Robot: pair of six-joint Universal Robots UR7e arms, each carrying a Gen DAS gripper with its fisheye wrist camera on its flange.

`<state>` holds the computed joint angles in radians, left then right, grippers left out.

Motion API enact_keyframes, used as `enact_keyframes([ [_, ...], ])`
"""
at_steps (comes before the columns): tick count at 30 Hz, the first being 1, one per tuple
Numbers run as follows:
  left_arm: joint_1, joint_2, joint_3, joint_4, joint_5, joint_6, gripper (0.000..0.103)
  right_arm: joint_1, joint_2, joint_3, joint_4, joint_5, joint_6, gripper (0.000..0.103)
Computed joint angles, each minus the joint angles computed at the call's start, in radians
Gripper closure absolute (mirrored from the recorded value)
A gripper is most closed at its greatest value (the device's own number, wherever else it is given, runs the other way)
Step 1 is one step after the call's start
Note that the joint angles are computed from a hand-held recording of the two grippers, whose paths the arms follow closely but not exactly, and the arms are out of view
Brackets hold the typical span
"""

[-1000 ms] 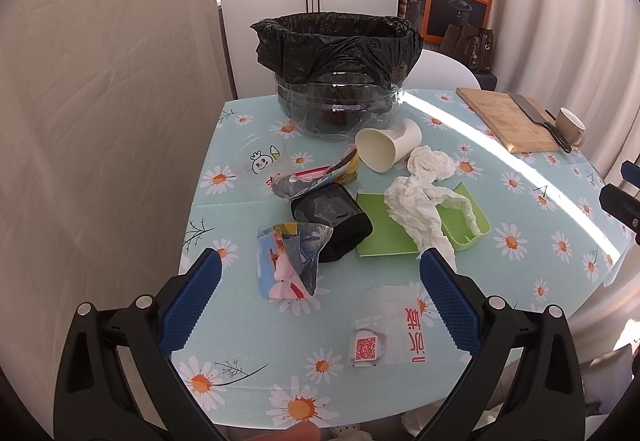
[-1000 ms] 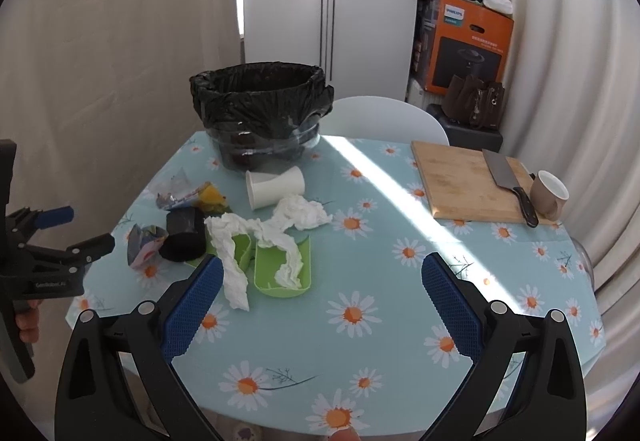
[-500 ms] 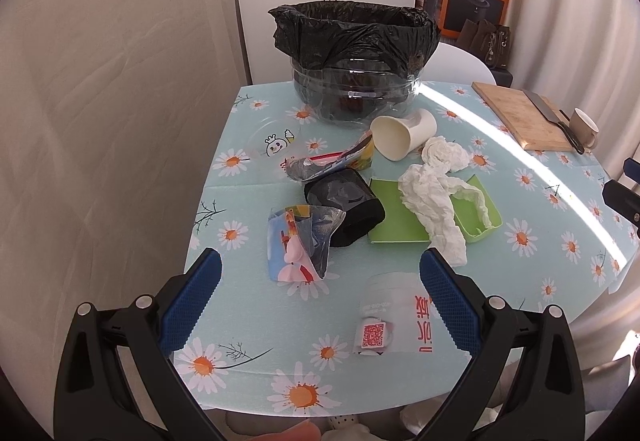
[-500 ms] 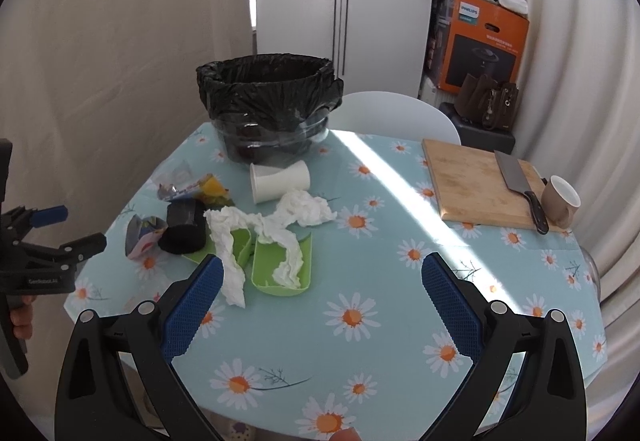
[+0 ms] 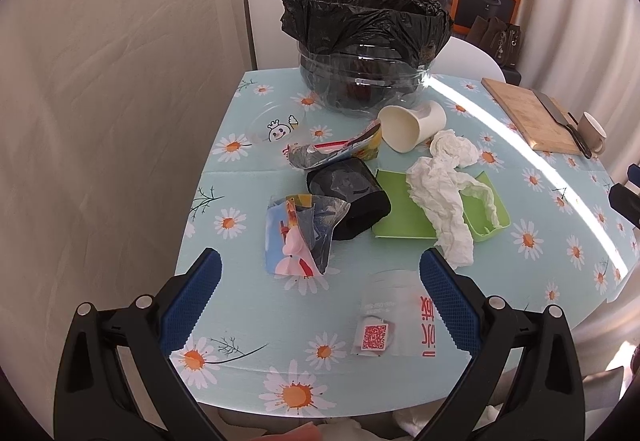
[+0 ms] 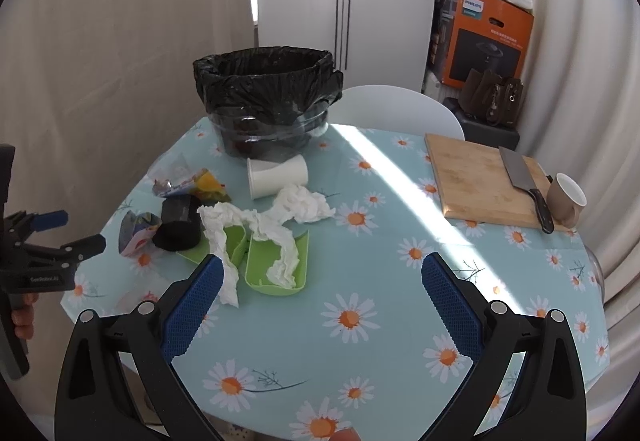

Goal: Collect trash
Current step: 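Move both grippers toward the trash on the table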

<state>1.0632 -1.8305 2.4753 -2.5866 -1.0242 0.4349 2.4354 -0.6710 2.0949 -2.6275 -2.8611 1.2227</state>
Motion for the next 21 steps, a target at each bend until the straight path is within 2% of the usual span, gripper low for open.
enact_keyframes([
  [12, 0.049, 0.019, -0.023, 0.004, 0.001, 0.015, 0.006, -0.018, 0.020, -0.009, -0.043, 0.015, -0.053, 0.008],
  [17, 0.084, 0.026, -0.043, 0.024, -0.016, 0.048, 0.006, -0.019, 0.029, -0.026, 0.005, 0.028, 0.001, 0.008],
  [21, 0.109, 0.033, -0.058, 0.036, -0.035, 0.085, 0.006, -0.015, 0.036, -0.053, 0.099, 0.036, 0.079, 0.008],
])
